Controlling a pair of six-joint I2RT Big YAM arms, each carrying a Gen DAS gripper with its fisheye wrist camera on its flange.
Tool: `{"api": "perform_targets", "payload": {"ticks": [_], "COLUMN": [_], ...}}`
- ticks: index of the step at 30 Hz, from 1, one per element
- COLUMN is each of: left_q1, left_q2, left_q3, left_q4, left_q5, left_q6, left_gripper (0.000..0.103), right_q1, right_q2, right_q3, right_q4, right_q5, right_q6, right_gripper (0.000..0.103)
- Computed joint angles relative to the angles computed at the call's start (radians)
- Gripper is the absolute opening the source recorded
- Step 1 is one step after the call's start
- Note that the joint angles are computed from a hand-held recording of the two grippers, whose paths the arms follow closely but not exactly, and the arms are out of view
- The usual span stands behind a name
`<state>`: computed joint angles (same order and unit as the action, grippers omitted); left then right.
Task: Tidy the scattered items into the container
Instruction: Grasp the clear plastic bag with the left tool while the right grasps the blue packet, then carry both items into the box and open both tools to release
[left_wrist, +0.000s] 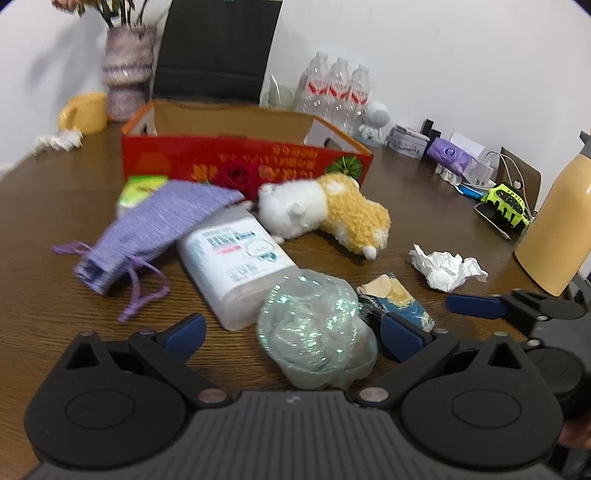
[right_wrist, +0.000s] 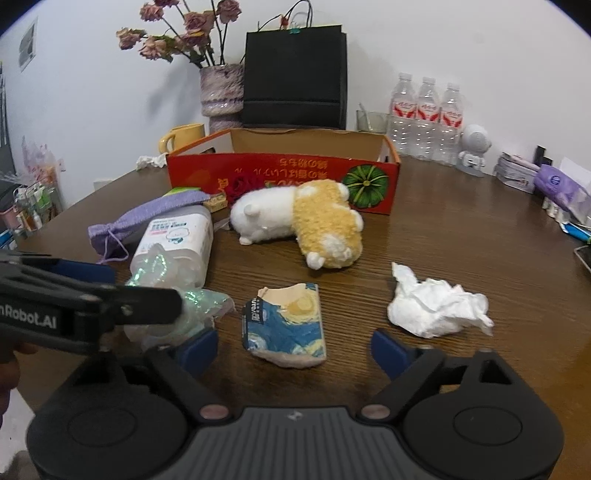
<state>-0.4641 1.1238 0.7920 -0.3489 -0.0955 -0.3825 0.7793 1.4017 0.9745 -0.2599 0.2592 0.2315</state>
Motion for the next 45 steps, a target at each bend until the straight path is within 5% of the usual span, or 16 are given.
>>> {"api": "perform_targets", "payload": {"ticks": [6, 8, 10, 13, 23, 31, 35, 45], "left_q1": [0.01, 0.01, 0.015, 0.02, 0.071, 0.23, 0.286, 0.328], "left_q2": [0.038, 0.036, 0.031, 0.019, -0.076, 0.018, 0.179, 0.607], "left_q3": [0.01, 0.006, 0.001, -0.008, -0.026, 0.168, 0.355, 0.83], "left_q4": [0.005, 0.012, 0.018, 0.025, 0.065, 0.053, 0.009, -0.306], "left_q5": [0.031, 0.031, 0.044, 0.066, 0.092, 0.202, 0.191, 0.113], "left_q6": [-0.054, -0.062, -0.069, -0.065, -0.011, 0.038, 0.034, 0.084], "left_gripper": [0.088, 0.079, 0.055, 0.047, 0.045, 0.046, 0.046, 0.046], "right_q1": [-0.002, -0.005, -0.006, -0.01, -0.035, -0.111, -0.158, -0.218], "right_q2": [0.022, 0.024, 0.018, 0.006, -0.044, 0.052, 0.205, 0.715], "right_q3": [0.003, 0.002, -0.007, -0.02, -0.015, 0.212, 0.46, 1.195], "right_q4": [0.028, 0.028, 0.041, 0.06, 0.095, 0.094, -0.027, -0.53], "right_q5": [-0.014, -0.018, -0.03, -0.05, -0.107, -0.139, -0.157, -0.152], "right_q6": [-0.012, -0.009, -0.01, -0.008, -0.03, -0.138, -0.137, -0.09], "right_gripper": [0.051, 0.045, 0.038, 0.027, 0.017, 0.016, 0.016, 0.016]}}
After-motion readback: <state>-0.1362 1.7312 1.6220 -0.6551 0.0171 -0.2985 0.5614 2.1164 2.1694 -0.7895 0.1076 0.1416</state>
